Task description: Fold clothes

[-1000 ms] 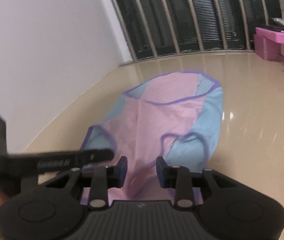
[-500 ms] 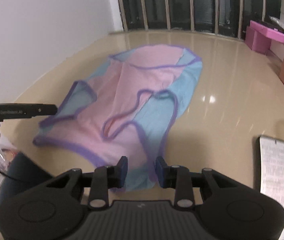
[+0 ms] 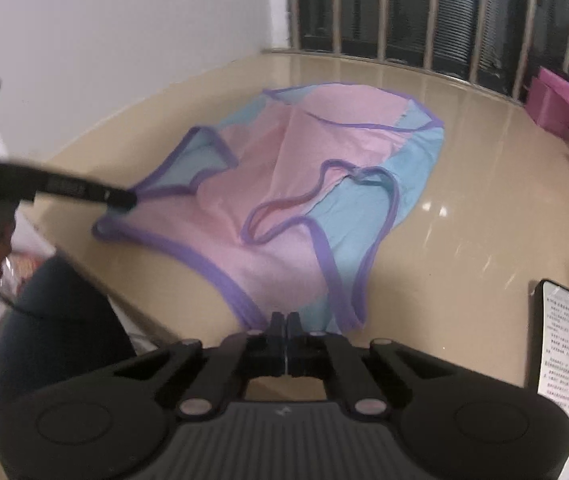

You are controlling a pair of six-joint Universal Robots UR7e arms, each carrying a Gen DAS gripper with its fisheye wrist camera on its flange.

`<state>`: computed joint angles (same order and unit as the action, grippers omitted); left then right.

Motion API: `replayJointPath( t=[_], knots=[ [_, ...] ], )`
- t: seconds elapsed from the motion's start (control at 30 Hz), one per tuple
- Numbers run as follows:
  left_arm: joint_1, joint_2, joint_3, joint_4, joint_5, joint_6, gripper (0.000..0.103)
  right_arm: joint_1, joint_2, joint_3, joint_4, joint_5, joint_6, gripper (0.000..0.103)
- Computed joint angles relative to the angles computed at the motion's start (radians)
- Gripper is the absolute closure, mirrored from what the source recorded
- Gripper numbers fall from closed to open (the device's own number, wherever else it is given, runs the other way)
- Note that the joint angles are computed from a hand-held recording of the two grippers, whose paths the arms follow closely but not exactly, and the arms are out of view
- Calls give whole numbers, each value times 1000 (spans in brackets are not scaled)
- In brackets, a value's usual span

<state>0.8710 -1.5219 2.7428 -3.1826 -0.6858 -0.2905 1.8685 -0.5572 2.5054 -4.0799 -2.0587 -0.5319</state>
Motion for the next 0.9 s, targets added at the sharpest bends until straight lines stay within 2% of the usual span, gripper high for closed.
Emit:
replayJointPath(
  t=[0.13,0.2,0.27,0.3,0.37,0.4,0.5,0.57,0.67,0.73,0.77,0.8,0.9],
  knots=[
    [-5,-22,-5,49,-6,-28,96,4,-19,30,9,-27,-64,103],
    [-22,-27,-3,74,-8,-27,89,7,-29,33,17,-39,-75,101],
    [-43,-26,4,78,0,-37,61,2,-44,38,11,-24,-52,96],
    [-51,-30,11,79,5,-44,58,-12,-50,45,-20,10,-34,88],
    [-67,-45,20,110,18,-79,54,-26,-33,36,-103,30,6,73],
    [-74,-55,22,137,25,-104,53,-35,-39,29,-97,44,13,73],
    [-92,-73,28,193,40,-157,52,-62,-70,-6,69,34,20,75],
    [-104,-87,26,241,44,-206,52,-34,-84,-25,124,-1,-21,75],
    [-120,-106,24,314,61,-287,50,1,-133,-63,169,17,-59,76],
    [-130,-120,15,388,83,-349,49,22,-161,-115,182,53,-70,73],
    [-132,-126,12,412,88,-372,48,29,-167,-150,181,67,-66,68],
    [-134,-127,15,408,92,-378,48,29,-168,-192,181,91,-57,63],
    [-138,-115,25,373,99,-377,49,21,-141,-364,268,147,-22,57]
  ],
)
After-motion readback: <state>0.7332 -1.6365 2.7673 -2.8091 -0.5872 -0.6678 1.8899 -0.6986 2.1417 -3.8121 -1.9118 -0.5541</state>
